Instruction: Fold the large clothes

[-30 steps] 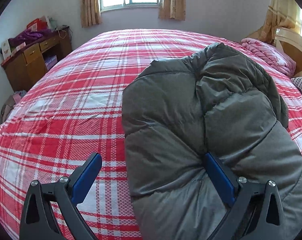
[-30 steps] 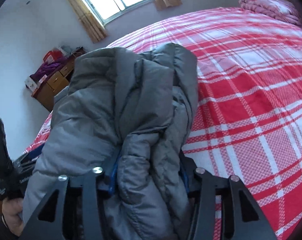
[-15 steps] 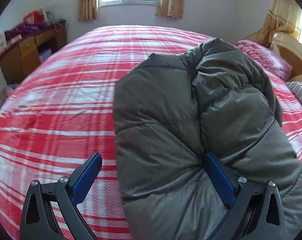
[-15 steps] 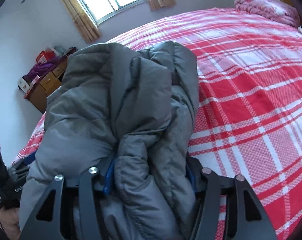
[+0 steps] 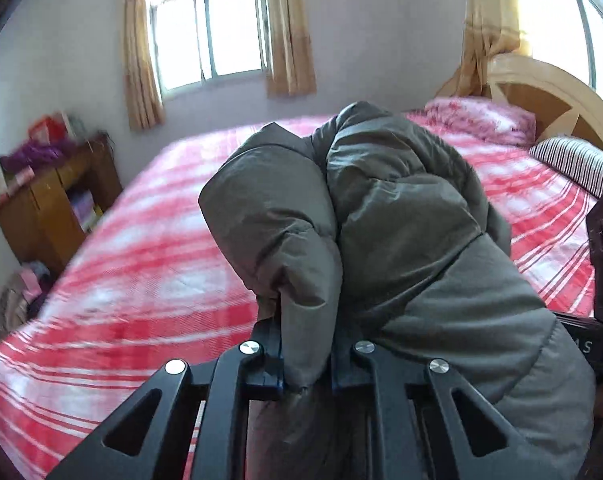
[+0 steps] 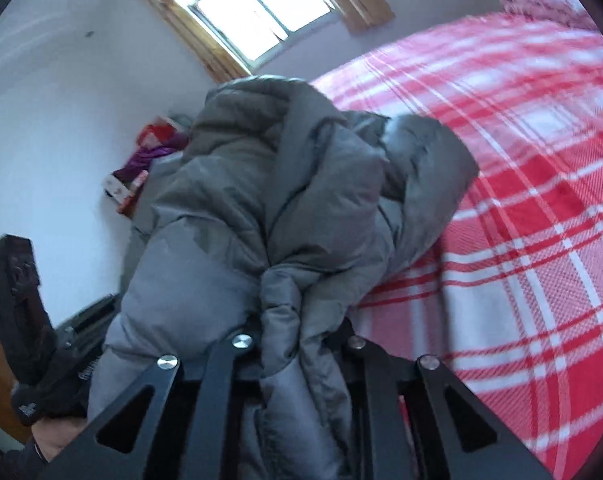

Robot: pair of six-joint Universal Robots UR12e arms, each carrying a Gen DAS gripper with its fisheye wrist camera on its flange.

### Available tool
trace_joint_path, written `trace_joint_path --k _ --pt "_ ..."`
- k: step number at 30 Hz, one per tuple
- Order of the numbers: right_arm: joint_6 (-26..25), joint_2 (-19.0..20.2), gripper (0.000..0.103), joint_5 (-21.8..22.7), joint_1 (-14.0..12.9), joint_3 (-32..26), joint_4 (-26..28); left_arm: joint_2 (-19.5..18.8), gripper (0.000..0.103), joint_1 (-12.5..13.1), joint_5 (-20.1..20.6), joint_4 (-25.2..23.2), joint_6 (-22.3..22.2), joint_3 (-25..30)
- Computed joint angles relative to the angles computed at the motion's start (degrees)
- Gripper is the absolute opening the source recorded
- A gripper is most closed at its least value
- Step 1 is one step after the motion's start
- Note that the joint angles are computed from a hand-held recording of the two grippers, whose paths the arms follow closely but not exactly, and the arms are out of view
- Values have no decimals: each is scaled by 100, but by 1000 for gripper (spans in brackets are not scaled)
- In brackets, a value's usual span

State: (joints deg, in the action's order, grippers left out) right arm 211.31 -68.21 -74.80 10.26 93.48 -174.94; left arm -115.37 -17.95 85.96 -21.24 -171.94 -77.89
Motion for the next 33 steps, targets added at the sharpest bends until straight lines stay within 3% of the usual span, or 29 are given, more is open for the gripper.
trace_joint_path --k 8,15,33 --pt "-121 20 17 186 389 -236 -451 694 12 374 29 425 -34 -608" --pt "-420 227 17 328 725 -729 -120 1052 11 751 -135 207 -382 -973" --pt "-921 797 17 373 1215 -1782 1108 1077 11 1385 235 190 -455 -1415"
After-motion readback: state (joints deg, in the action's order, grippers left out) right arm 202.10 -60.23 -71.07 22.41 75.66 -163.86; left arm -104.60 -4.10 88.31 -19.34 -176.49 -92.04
